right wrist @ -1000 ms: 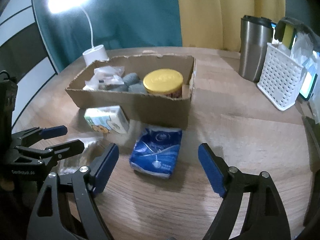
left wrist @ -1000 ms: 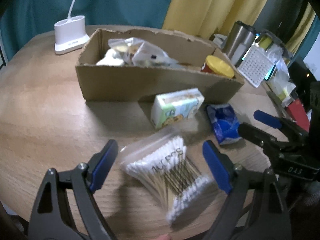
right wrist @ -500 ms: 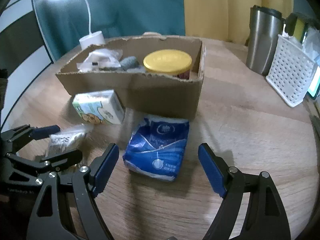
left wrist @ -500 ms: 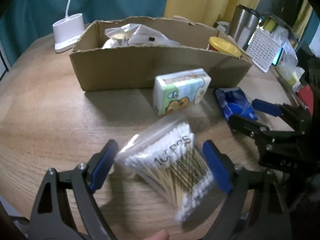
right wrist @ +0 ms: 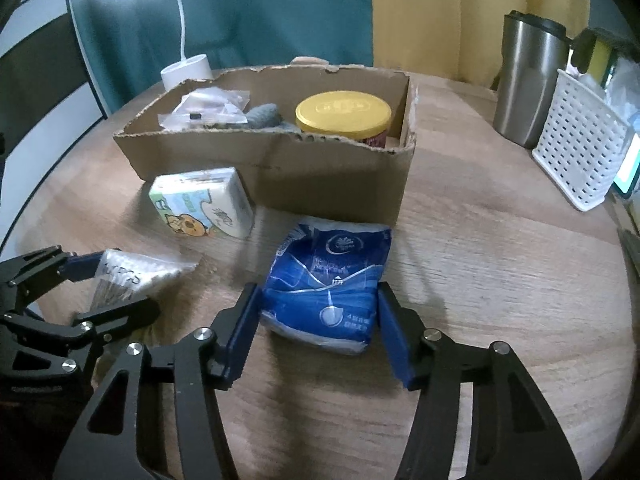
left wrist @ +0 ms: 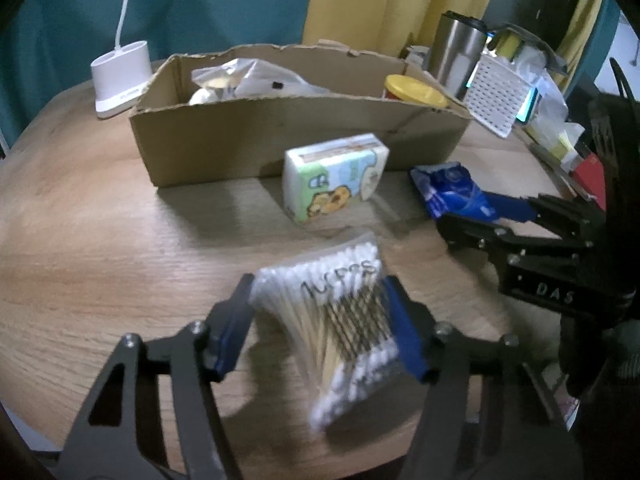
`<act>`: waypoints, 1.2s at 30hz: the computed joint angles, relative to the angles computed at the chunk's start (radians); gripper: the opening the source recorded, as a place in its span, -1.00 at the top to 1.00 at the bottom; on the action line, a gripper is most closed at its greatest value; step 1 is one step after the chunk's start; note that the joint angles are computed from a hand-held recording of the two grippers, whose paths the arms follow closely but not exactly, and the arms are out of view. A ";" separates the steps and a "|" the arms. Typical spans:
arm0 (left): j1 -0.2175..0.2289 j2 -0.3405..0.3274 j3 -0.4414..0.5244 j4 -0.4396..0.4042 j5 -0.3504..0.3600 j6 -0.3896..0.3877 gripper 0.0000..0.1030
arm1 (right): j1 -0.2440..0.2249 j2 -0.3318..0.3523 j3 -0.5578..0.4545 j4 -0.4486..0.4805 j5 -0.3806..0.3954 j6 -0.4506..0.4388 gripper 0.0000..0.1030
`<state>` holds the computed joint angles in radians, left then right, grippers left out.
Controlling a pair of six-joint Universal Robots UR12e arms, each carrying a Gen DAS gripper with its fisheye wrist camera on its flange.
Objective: Organize objects
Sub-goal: 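Grasp the cotton swab bag with the left tool while the right tool grasps the blue tissue pack, then carry the cotton swab bag and blue tissue pack over the box with both tools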
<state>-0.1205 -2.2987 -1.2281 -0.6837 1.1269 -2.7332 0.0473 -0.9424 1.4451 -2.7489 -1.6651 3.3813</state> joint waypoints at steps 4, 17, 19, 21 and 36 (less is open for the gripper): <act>0.005 0.007 -0.007 0.008 -0.018 0.010 -0.17 | 0.000 -0.015 0.013 -0.014 -0.007 0.008 -0.12; 0.016 0.031 -0.015 0.062 -0.074 0.012 -0.17 | 0.000 -0.061 0.045 -0.070 -0.035 0.018 -0.12; 0.016 0.033 -0.015 0.071 -0.079 0.009 -0.17 | 0.000 -0.063 0.045 -0.076 -0.037 0.016 -0.12; 0.016 0.033 -0.011 0.082 -0.084 0.005 -0.17 | -0.001 -0.065 0.043 -0.083 -0.038 0.016 -0.12; 0.005 0.004 0.061 0.117 -0.095 -0.028 -0.17 | -0.013 -0.070 0.027 -0.115 -0.032 0.000 -0.12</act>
<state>-0.1153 -2.2947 -1.1672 -0.5662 1.0323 -2.7611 0.0341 -1.0128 1.4724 -2.8634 -1.6969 3.3811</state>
